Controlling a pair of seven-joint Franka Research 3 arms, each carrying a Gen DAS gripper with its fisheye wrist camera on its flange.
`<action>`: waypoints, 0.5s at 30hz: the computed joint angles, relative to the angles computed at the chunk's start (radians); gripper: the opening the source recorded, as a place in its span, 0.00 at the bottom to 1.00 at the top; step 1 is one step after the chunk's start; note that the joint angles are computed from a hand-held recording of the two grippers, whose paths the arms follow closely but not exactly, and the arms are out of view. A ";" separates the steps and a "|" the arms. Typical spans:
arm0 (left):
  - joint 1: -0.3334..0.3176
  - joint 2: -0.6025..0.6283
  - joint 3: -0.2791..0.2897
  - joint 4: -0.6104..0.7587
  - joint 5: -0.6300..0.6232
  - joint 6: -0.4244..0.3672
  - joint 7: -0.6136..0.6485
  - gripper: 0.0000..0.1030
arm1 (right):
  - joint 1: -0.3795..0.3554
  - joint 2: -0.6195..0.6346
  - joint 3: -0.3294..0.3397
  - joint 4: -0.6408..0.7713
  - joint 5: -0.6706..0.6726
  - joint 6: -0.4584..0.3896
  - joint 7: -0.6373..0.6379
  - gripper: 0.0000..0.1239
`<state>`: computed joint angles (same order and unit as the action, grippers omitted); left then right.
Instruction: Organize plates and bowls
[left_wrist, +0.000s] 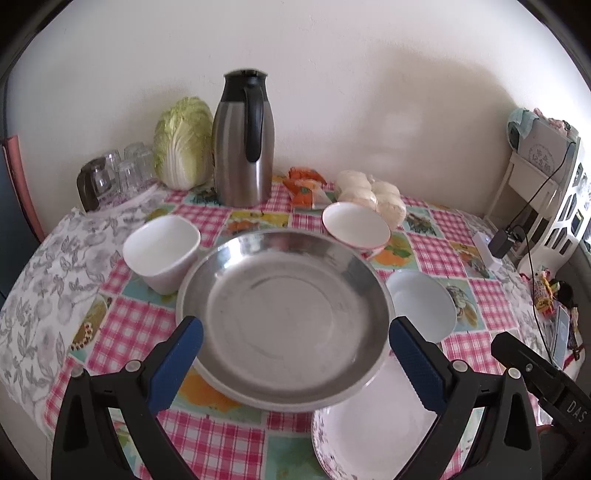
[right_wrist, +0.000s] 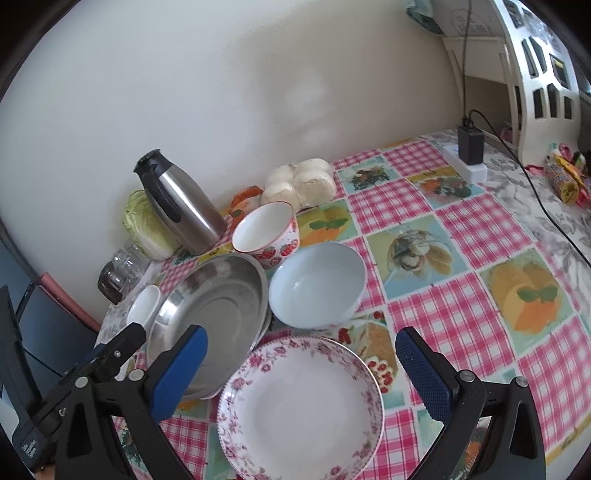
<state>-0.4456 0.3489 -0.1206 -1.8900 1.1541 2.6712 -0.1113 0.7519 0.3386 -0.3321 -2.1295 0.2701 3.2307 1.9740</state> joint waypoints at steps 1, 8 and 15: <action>0.006 0.001 -0.005 -0.003 -0.019 0.007 0.009 0.98 | 0.003 -0.003 -0.005 -0.005 0.003 -0.004 0.004 0.83; 0.059 -0.003 -0.036 -0.055 -0.249 0.146 0.116 0.98 | -0.051 -0.014 0.034 -0.017 -0.033 -0.077 0.045 0.83; 0.065 0.026 -0.081 -0.039 -0.498 0.087 0.360 0.98 | -0.208 -0.002 0.184 0.014 -0.056 -0.187 0.054 0.83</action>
